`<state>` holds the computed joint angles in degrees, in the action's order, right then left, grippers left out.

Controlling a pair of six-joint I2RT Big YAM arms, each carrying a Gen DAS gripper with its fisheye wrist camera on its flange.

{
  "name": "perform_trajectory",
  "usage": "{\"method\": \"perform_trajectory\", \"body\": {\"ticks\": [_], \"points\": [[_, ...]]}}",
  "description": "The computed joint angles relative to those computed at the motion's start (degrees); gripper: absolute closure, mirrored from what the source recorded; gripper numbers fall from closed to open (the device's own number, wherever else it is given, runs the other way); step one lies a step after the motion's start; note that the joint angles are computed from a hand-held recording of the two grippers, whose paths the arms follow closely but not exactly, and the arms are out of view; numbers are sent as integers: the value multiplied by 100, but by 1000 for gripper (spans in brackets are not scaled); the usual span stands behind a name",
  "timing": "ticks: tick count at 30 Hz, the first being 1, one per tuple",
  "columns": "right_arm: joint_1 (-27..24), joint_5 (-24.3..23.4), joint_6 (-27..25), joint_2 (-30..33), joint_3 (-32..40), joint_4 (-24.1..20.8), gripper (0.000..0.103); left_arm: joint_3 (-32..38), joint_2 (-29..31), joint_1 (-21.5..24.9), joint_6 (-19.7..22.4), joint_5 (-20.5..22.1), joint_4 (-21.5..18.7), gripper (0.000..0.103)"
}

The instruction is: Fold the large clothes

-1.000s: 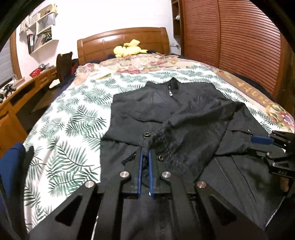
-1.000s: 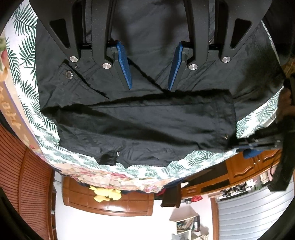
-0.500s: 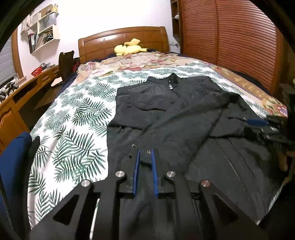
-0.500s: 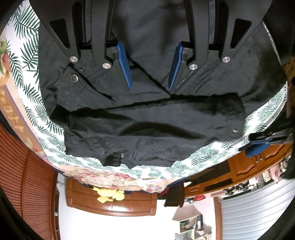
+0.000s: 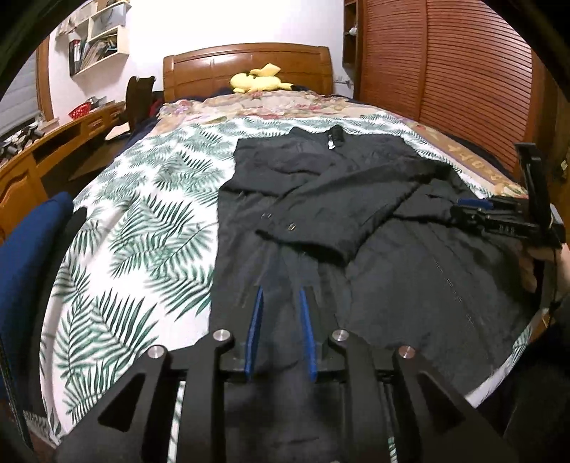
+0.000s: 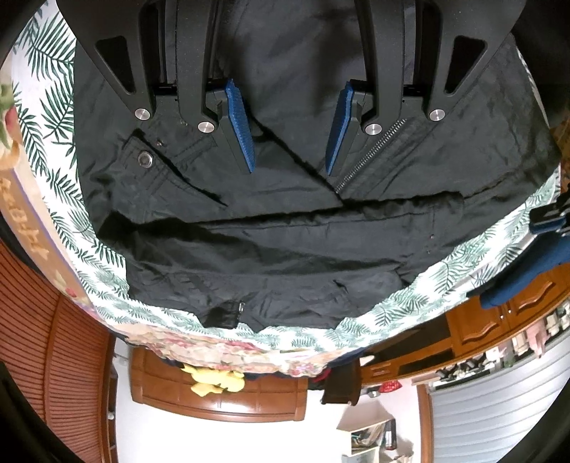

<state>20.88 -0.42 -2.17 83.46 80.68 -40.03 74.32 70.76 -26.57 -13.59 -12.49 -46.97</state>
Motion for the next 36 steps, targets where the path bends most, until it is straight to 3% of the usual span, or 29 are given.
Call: {"method": "perform_trajectory", "body": {"ticks": [10,17,24,25,27,36], "points": [[-1,64,-28,177,38,-91,62,-439,-126,237,-121,101,9,84],[-105,-7,-121,-30,-190,-34,62,-640,-197,263,-7,104,-8,83],[-421,48,-291,-963,-984,-138,60,-777,-292,164,142,-117,61,79],[-495,19,-284,-1098,-1085,-177,57,-779,-296,156,152,-134,60,78],[-682,37,-270,-1431,-1344,-273,40,-797,-329,146,147,-144,43,77],[-1271,-48,-111,-2242,-1962,-956,39,-932,-530,157,34,-59,11,74]]}}
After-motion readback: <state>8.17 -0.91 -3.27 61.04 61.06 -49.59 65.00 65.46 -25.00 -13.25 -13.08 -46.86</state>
